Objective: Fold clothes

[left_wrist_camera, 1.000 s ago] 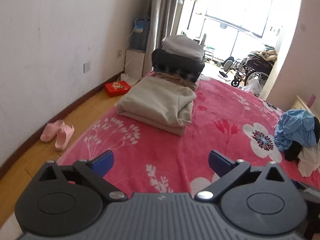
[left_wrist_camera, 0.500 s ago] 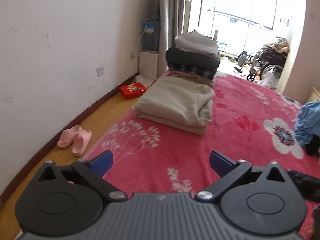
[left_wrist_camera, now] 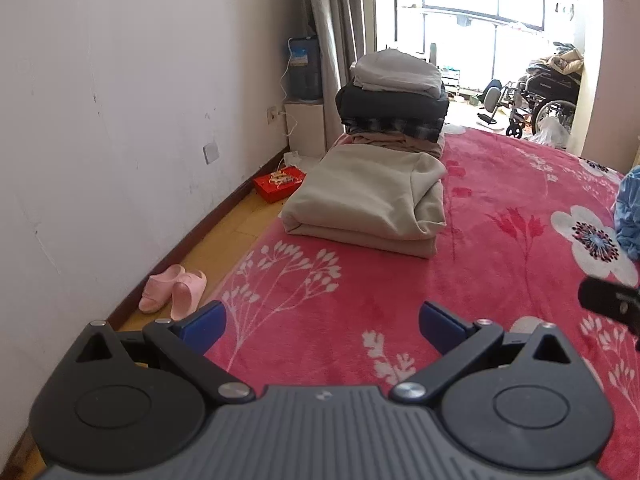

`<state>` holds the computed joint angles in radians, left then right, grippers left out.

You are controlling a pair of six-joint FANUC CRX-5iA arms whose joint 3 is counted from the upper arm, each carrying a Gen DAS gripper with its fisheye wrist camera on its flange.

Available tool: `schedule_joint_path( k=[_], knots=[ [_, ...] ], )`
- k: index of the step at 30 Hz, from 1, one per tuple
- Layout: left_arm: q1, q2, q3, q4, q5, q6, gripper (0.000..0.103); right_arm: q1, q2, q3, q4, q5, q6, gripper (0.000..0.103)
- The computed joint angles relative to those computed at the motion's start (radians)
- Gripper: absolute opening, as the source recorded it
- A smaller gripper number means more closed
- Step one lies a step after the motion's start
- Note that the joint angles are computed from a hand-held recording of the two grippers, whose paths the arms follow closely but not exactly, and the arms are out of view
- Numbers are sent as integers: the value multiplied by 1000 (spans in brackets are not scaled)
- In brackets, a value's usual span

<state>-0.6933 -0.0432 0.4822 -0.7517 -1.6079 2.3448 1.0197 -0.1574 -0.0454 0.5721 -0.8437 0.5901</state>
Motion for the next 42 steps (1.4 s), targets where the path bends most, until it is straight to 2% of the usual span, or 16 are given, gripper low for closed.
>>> schedule_joint_path(
  k=[6,19,23,30,36,42],
  knots=[
    [-33,-8,0,-33,-9,21,103,29,-2,-8,66,-9,-45,102],
    [-76,1,20,-120,-85,51,103,67,31,29,90,-70,-63,102],
    [-71,0,18,-111,-82,44,103,76,34,30,98,-75,-62,102],
    [-67,7,26,-102,-92,51,103,71,39,40,77,-86,-45,102],
    [-109,29,48,-190,-136,76,103,61,43,60,23,-102,-4,102],
    [-88,16,35,-145,-103,16,103,56,49,70,-23,-99,25,102]
  ],
)
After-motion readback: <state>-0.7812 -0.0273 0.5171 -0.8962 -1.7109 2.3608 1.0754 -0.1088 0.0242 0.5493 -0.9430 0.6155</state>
